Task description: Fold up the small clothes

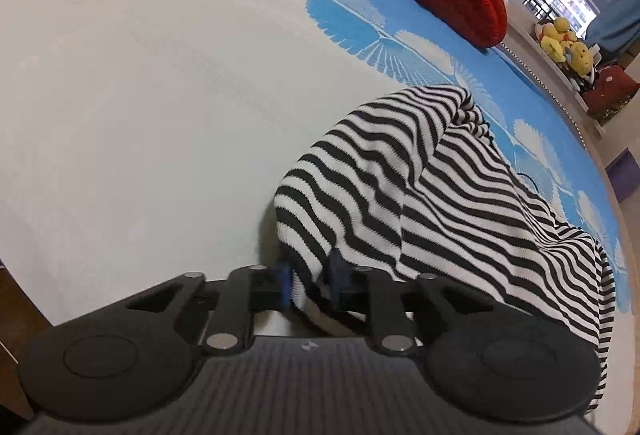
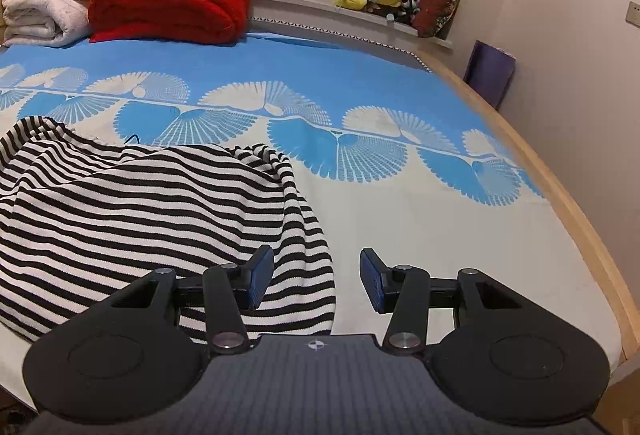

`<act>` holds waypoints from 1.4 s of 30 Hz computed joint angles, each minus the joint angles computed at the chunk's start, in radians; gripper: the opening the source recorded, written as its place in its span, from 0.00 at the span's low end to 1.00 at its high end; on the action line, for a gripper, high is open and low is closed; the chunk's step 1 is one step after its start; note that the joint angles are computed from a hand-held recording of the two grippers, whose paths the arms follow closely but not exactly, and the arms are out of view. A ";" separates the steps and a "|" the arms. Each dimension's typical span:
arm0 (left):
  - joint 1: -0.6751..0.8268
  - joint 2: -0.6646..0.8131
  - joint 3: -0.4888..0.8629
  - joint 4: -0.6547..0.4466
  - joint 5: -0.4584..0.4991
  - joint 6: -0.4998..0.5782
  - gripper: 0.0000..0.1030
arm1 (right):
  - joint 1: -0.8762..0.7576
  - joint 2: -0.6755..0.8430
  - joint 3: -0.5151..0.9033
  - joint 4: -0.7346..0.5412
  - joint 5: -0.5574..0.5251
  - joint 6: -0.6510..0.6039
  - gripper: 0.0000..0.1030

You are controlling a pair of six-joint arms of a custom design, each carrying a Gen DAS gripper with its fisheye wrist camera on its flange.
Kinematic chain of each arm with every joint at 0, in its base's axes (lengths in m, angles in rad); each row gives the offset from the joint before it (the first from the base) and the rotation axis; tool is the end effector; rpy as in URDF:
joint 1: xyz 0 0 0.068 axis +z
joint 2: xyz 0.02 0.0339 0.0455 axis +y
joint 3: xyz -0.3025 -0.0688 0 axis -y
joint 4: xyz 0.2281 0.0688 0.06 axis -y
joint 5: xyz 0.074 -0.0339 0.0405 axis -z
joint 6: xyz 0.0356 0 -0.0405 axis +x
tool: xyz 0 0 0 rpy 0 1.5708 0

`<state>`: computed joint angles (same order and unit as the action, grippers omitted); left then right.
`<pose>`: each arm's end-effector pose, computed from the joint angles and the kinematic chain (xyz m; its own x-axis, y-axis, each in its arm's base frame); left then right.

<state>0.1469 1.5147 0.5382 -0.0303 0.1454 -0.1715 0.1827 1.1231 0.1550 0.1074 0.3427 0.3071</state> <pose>0.2370 0.0299 0.1678 -0.8121 -0.2909 -0.5058 -0.2099 0.9545 -0.2119 0.1378 0.0133 0.1507 -0.6974 0.1607 -0.6984 0.2676 0.9624 -0.0458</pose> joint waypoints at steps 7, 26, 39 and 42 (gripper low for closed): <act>-0.174 -0.081 0.048 -0.069 -0.146 0.018 0.11 | 0.011 0.019 0.002 -0.012 0.018 0.000 0.48; -0.979 0.112 0.600 -0.336 -0.561 -0.090 0.08 | -0.478 0.115 -0.038 0.043 -0.231 -0.141 0.48; -1.250 0.487 0.799 -0.267 -0.211 -0.042 0.43 | -1.102 -0.006 -0.009 -0.040 -0.487 -0.208 0.47; -1.172 0.399 0.724 -0.252 -0.194 -0.024 0.47 | -1.199 0.017 0.006 -0.086 -0.639 -0.278 0.48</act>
